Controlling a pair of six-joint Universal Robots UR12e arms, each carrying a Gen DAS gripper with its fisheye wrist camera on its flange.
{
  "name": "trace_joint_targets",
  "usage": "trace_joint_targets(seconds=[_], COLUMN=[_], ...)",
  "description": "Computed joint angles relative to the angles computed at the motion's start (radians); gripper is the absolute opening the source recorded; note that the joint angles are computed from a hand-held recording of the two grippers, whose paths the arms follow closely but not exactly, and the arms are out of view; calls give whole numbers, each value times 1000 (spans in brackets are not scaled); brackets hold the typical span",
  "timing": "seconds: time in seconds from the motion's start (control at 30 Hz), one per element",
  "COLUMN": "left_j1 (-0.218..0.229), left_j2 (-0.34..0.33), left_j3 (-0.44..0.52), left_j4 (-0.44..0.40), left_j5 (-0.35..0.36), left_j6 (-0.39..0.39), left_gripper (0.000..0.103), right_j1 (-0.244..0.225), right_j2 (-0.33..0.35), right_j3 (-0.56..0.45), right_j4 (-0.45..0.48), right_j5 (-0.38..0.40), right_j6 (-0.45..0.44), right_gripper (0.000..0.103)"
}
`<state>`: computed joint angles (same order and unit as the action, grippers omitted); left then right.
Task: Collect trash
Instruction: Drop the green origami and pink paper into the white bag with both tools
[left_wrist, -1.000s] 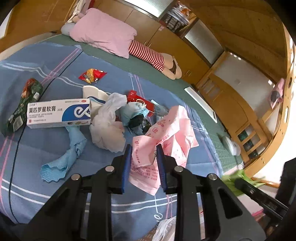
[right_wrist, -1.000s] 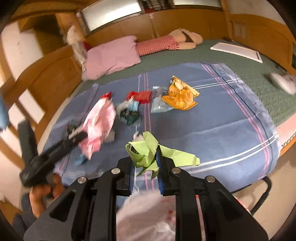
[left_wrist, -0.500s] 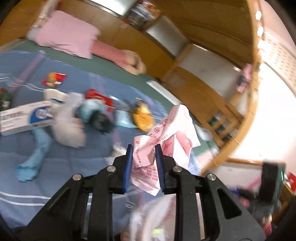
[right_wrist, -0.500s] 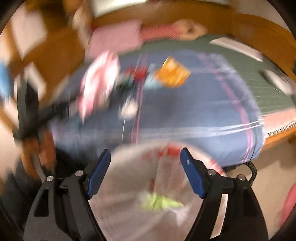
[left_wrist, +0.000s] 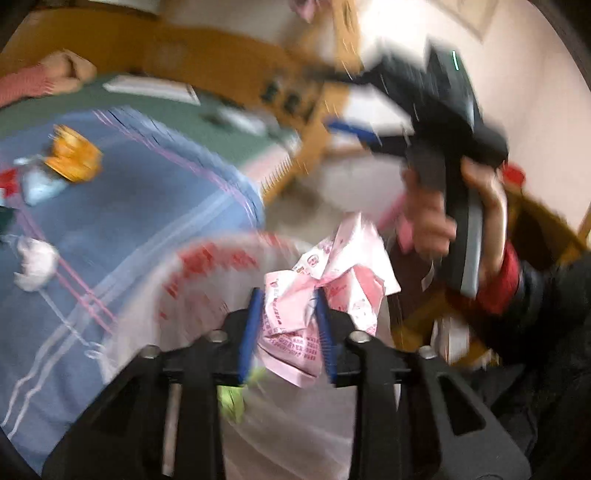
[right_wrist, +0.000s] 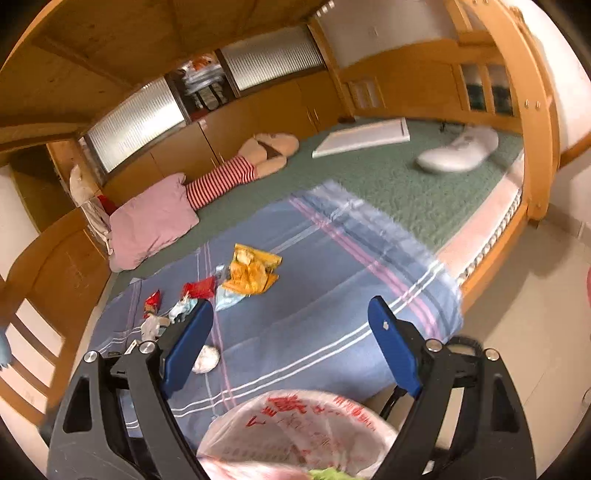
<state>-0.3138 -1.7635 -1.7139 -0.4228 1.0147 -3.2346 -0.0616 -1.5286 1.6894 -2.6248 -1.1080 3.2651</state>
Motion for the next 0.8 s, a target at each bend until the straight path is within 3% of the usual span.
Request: trace_joint_targets(seconds=[0.03, 0.07, 0.17, 0.33, 0.37, 0.43, 0.5, 0.57, 0.67, 0.8], left_j1=[-15, -22, -15, 15, 19, -4, -25, -34, -29, -29], left_j2=[-7, -10, -12, 8, 15, 30, 41, 49, 61, 48], left_j3=[22, 32, 36, -21, -40, -55, -61, -69, -80, -52], left_j4=[-72, -101, -120, 50, 108, 154, 155, 141, 114, 55], left_j5=[50, 85, 127, 167, 231, 431, 637, 793, 874, 875], left_j6=[35, 43, -20, -253, -321, -416, -495, -595, -687, -661], left_gripper=[65, 77, 82, 85, 85, 85, 85, 86, 90, 90], right_j1=[4, 4, 17, 33, 36, 44, 52, 61, 73, 92], right_j2=[2, 2, 2, 4, 5, 8, 11, 14, 19, 26], right_j3=[-2, -3, -5, -11, -13, -16, -20, -24, -29, -38], right_j4=[17, 27, 44, 65, 70, 83, 99, 118, 147, 199], right_j5=[2, 3, 4, 1, 0, -6, -14, -22, -28, -36], right_j6=[-2, -5, -21, -41, -43, -51, -62, -76, -101, -125], right_gripper=[84, 84, 84, 84, 84, 84, 84, 84, 84, 84])
